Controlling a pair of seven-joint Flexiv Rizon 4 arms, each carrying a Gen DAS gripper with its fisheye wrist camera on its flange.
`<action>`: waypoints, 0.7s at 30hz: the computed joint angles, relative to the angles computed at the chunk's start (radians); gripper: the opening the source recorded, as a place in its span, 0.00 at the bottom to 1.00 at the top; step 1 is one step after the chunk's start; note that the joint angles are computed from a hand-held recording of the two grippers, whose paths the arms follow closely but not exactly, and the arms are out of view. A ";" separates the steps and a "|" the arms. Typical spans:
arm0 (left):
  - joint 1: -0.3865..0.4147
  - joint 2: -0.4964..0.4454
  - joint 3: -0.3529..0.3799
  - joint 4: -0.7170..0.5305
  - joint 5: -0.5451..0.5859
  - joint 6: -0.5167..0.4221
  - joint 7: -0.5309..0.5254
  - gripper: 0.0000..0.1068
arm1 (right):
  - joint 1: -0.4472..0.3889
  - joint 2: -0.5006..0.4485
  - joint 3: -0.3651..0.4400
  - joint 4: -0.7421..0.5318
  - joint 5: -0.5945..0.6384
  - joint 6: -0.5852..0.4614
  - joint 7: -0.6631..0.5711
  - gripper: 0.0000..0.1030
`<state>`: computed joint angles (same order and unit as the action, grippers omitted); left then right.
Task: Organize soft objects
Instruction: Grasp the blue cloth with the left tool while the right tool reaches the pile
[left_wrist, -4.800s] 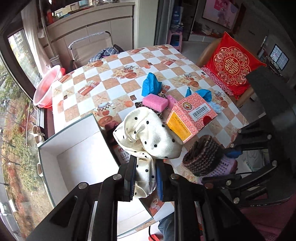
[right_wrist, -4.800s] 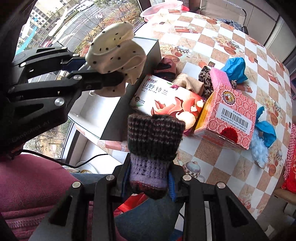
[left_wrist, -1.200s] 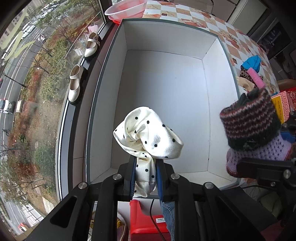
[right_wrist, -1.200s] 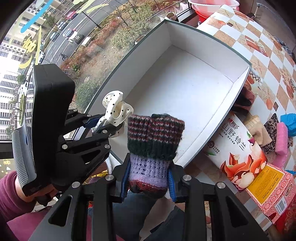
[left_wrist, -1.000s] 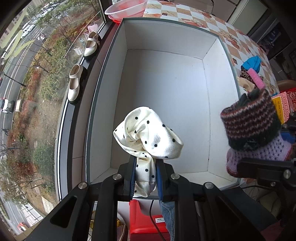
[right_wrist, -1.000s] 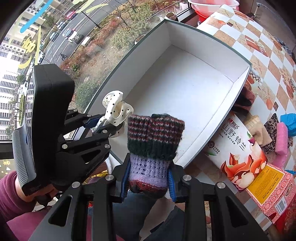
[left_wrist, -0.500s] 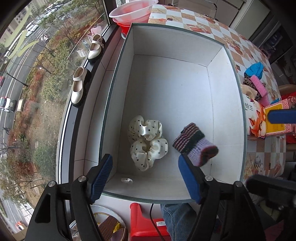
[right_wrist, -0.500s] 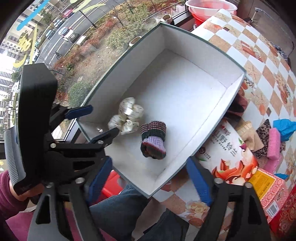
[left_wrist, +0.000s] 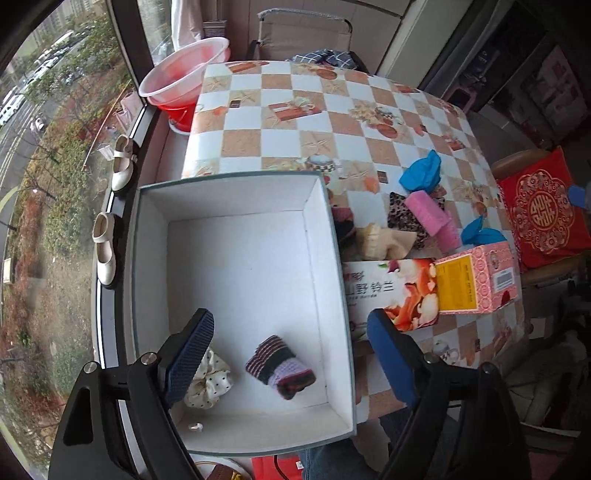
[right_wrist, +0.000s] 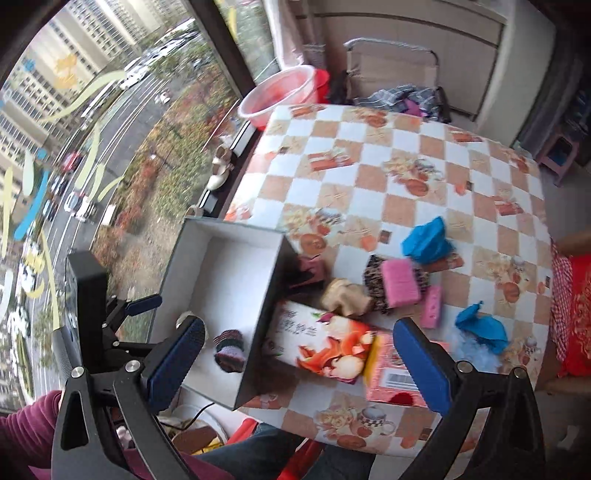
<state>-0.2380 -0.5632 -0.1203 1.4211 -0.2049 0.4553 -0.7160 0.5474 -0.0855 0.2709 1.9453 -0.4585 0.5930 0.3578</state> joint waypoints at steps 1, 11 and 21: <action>-0.015 -0.012 -0.009 -0.026 0.005 -0.033 -0.008 0.82 | -0.011 0.051 0.006 0.055 0.021 -0.015 0.043 1.00; -0.248 -0.197 -0.008 -0.310 0.171 -0.198 -0.131 0.82 | -0.058 0.254 0.093 0.592 0.440 0.362 0.240 1.00; -0.506 -0.564 0.071 -0.797 0.307 -0.412 -0.239 0.82 | -0.068 -0.025 0.058 0.688 0.619 0.733 -0.053 1.00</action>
<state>-0.7439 -1.1277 -0.0492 0.6237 0.1019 0.0435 -0.9554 0.4797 -0.1103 0.3291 2.6336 0.1608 1.3260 0.3052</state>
